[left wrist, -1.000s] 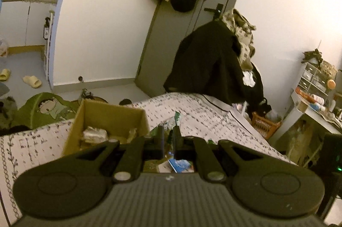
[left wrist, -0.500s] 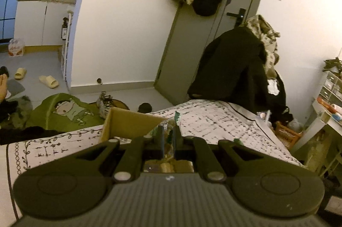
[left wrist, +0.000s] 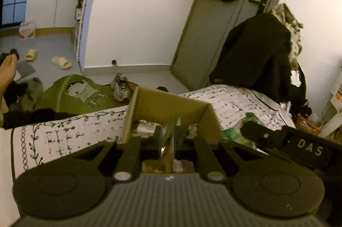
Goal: Organize snacks
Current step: 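Open both tools to drop the green snacks into the box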
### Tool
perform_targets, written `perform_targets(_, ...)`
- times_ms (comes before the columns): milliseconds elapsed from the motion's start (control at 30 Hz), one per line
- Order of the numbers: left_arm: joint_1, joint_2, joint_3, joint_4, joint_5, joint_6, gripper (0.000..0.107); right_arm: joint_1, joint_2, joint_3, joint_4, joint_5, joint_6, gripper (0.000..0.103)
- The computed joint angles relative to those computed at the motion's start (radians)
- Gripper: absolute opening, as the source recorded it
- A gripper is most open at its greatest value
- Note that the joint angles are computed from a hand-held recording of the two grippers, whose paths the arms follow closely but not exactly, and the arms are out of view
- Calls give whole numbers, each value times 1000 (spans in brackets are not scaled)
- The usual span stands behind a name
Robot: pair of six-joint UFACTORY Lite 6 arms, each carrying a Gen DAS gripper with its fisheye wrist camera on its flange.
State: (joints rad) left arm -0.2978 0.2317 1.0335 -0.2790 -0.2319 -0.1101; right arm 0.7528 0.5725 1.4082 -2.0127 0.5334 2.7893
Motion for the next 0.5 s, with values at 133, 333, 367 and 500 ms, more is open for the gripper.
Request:
perform_targets(133, 12, 5, -2, -13, -2, 25, 10, -16, 24, 9, -23, -17, 38, 29)
perform_targets(333, 34, -32, -22, -94, 15, 107, 20, -27, 75, 87, -13, -54, 27, 29)
perform_targets(367, 36, -37, -26, -125, 17, 138, 25, -28, 89, 107, -18, -62, 31, 30)
perform_targets(500, 33, -55, -42, -236, 5, 257, 41, -33, 120, 131, -125, -77, 133, 46)
